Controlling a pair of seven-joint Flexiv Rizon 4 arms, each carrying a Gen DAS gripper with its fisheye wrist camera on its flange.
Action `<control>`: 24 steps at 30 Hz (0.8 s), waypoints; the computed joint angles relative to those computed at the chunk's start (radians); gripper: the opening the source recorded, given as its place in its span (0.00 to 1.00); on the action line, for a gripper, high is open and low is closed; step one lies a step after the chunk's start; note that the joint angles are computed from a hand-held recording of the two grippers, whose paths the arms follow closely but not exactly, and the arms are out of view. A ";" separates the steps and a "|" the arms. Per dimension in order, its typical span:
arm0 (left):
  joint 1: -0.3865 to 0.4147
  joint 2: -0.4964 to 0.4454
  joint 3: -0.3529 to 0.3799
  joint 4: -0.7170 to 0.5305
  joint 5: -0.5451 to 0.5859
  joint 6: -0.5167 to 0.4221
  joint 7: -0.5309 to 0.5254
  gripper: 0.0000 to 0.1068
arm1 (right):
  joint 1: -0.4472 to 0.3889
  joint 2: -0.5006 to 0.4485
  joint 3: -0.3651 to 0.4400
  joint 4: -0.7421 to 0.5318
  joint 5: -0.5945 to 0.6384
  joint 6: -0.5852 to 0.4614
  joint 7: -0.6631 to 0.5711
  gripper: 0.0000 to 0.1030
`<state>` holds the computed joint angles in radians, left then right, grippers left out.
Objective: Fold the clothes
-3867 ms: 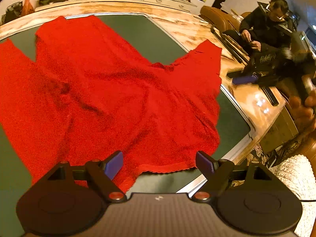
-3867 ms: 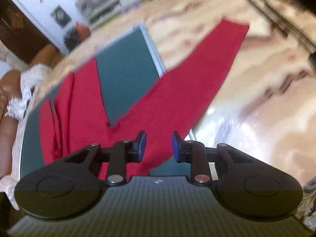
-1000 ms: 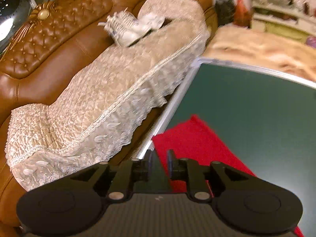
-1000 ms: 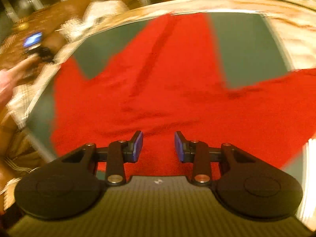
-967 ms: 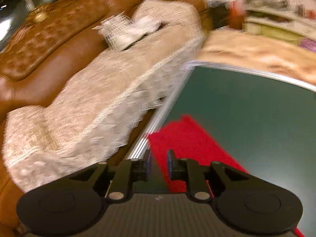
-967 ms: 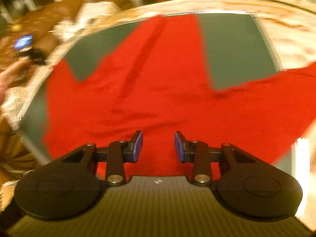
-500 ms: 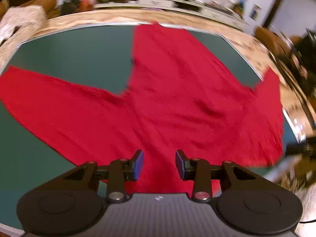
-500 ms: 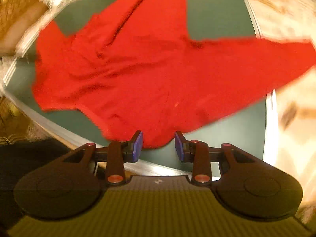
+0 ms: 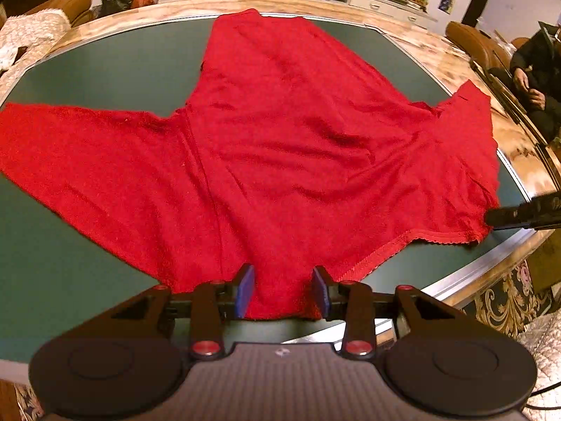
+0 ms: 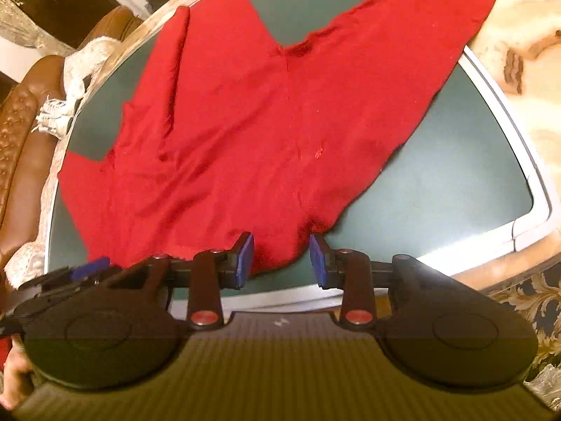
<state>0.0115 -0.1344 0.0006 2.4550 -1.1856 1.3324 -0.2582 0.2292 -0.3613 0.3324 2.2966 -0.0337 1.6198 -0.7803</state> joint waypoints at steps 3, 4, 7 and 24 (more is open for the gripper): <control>-0.003 0.007 0.007 0.011 0.040 0.017 -0.025 0.41 | 0.150 0.041 -0.149 0.031 0.026 -0.024 0.001 0.04; -0.002 0.009 0.009 0.013 0.059 0.021 -0.038 0.41 | 0.209 0.061 -0.197 0.035 0.087 -0.041 -0.041 0.04; 0.004 0.008 0.017 0.014 0.152 0.030 -0.095 0.42 | 0.306 0.092 -0.302 0.053 0.087 -0.085 -0.043 0.04; 0.169 -0.385 -0.002 -0.651 0.525 -0.155 -0.571 0.62 | -0.019 -0.298 -0.102 -0.649 -0.134 -0.218 -0.379 0.43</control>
<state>0.1803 -0.5197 -0.0012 1.8039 -0.6606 1.1776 -0.8289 0.2101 -0.6596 0.2301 1.6476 -0.1676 1.4022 -1.1594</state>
